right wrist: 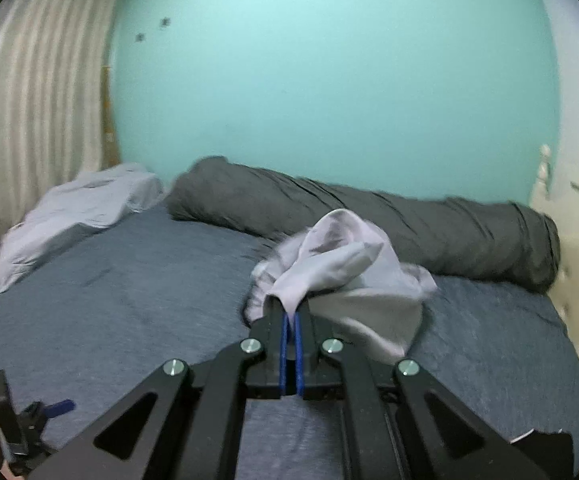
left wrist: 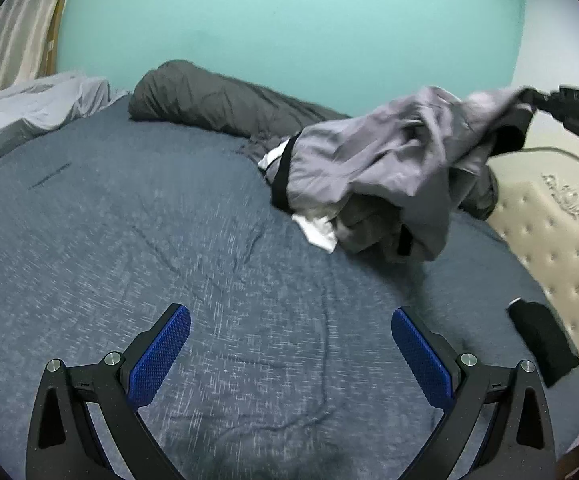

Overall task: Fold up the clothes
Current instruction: 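Lift the grey jacket with the right tool while the left tool approaches it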

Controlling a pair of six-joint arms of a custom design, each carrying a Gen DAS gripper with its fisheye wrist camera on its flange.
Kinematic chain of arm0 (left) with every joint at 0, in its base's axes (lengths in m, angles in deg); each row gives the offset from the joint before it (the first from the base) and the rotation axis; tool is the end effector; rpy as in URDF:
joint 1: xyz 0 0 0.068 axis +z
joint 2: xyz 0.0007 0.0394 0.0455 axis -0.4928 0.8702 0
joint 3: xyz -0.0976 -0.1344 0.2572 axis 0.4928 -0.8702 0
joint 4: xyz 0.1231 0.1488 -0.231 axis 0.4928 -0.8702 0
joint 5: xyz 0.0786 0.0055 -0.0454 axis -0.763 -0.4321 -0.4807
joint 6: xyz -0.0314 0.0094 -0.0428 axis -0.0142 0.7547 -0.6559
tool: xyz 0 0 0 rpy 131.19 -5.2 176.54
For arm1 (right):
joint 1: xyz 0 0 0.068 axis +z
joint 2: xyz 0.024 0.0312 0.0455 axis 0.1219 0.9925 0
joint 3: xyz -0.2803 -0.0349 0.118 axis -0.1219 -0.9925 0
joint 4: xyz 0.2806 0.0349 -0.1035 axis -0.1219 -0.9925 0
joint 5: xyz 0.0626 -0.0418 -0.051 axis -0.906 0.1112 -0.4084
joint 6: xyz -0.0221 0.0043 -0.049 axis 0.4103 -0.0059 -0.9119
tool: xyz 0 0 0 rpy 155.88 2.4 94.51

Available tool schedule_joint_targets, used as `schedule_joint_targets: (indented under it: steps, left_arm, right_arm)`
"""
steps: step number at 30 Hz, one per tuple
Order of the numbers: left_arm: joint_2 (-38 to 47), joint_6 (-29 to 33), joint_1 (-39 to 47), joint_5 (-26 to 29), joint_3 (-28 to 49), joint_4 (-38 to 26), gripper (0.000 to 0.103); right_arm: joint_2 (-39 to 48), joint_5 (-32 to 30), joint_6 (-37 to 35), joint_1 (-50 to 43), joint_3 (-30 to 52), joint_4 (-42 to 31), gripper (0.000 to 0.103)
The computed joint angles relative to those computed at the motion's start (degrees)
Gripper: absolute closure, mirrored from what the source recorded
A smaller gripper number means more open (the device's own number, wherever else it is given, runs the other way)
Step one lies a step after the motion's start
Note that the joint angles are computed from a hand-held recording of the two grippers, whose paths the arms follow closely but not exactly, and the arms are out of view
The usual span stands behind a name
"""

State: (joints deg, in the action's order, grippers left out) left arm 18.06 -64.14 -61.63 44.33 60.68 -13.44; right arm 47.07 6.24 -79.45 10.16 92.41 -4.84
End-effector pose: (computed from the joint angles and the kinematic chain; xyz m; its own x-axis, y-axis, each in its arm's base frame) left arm 0.2855 -0.1812 0.2989 -0.6004 0.0185 -0.7995 0.4018 0.8714 -0.2816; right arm 0.2849 0.0135 0.4698 -0.4282 -0.0399 -0.9028 -0.0037 0.9991 -0.0424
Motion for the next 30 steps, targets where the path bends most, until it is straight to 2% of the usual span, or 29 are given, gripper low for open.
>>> schedule_joint_targets:
  steps: [8, 12, 17, 23, 30]
  left_arm:
    - [-10.66, 2.7, 2.45, 0.32, 2.36, -8.8, 0.0]
    - [-12.62, 2.94, 4.17, 2.87, 3.11, -11.79, 0.0]
    - [-11.36, 2.32, 3.91, 5.4, 0.94, -10.4, 0.0]
    - [-5.36, 0.87, 3.82, 9.08, -2.78, -4.79, 0.0]
    - [4.49, 0.42, 2.69, 10.6, -3.92, 2.97, 0.001]
  right_arm:
    - [0.65, 13.1, 0.8, 20.76, 16.09, -12.57, 0.101]
    - [2.53, 15.55, 3.07, 25.68, 18.8, -16.78, 0.101]
    - [3.33, 15.62, 6.08, 26.85, 12.12, -17.27, 0.101]
    - [3.8, 10.9, 8.83, 20.28, -2.0, -8.64, 0.1]
    - [7.56, -0.15, 8.95, 11.91, -11.99, 2.6, 0.099]
